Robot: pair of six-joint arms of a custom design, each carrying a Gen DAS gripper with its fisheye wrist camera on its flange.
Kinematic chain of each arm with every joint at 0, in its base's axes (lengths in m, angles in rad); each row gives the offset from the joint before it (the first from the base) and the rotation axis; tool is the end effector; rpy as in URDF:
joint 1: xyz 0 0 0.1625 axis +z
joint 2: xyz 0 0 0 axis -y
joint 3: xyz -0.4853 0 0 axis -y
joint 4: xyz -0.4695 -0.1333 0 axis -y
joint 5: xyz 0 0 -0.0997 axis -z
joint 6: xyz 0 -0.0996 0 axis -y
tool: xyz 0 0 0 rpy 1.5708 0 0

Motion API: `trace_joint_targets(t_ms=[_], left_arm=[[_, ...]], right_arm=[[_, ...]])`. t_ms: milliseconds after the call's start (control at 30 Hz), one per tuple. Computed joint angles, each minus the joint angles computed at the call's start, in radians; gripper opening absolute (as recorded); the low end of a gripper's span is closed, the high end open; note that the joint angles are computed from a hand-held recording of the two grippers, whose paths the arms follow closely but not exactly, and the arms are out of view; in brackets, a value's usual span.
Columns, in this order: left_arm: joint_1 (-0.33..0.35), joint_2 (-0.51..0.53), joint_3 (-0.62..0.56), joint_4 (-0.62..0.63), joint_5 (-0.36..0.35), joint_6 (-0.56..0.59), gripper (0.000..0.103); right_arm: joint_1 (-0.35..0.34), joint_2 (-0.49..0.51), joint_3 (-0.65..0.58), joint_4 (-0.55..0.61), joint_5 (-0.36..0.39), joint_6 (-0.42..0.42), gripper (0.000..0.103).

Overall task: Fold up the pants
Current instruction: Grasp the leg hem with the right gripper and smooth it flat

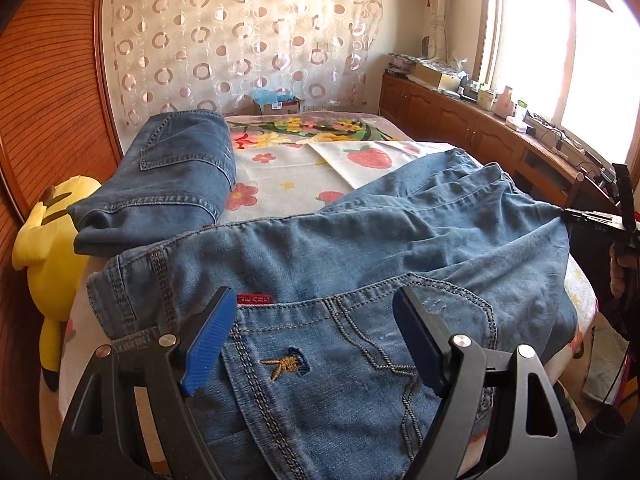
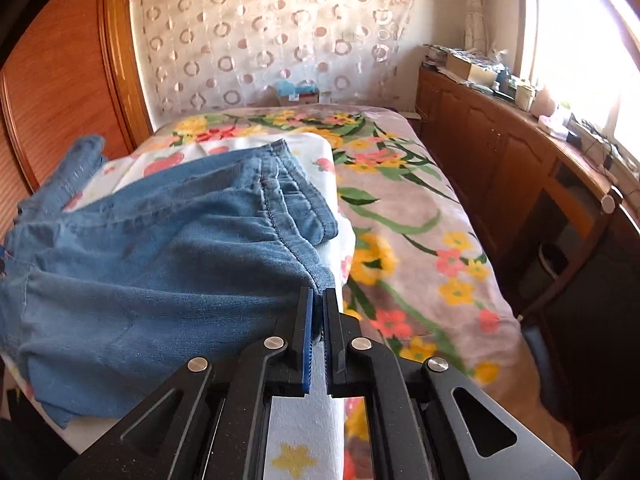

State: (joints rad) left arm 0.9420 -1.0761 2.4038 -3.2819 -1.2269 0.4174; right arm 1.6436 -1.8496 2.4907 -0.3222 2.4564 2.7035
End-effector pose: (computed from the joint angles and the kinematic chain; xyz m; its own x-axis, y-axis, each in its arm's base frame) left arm -0.1420 -0.4790 0.0843 -0.5427 0.7170 -0.4375 0.8374 0.5025 -0.2152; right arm 0.0758 -0.2665 0.2338 -0.6103 0.4897 0.6227 -0.3111 0.5747 -0.7569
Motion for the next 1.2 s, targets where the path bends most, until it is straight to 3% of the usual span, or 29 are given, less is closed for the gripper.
trace_joint_targets(t_ms=[100,267,500,667,900,967,1033,1200], left_arm=[[-0.003,0.007,0.000,0.002,0.003,0.002,0.081],[-0.008,0.016,-0.002,0.009,0.002,0.002,0.081],[-0.013,0.025,-0.004,0.001,0.008,0.009,0.081],[-0.013,0.024,-0.011,0.001,0.005,0.014,0.081],[-0.017,0.028,-0.010,-0.004,-0.002,0.012,0.081],[-0.017,0.028,-0.010,-0.004,-0.003,0.011,0.081],[-0.018,0.028,-0.009,-0.005,-0.004,0.011,0.081],[-0.019,0.031,-0.008,-0.013,-0.001,0.007,0.081]], right_arm=[[0.036,0.012,-0.018,-0.030,0.009,-0.014,0.041],[-0.029,0.063,-0.078,0.007,-0.152,-0.028,0.042],[-0.119,0.206,-0.222,0.064,-0.209,-0.046,0.043],[-0.183,0.267,-0.308,0.186,-0.255,0.025,0.043],[-0.207,0.262,-0.318,0.213,-0.297,0.041,0.043],[-0.210,0.258,-0.315,0.206,-0.304,0.040,0.029],[-0.197,0.254,-0.314,0.209,-0.302,0.033,0.006],[-0.128,0.190,-0.254,0.059,-0.262,-0.075,0.005]])
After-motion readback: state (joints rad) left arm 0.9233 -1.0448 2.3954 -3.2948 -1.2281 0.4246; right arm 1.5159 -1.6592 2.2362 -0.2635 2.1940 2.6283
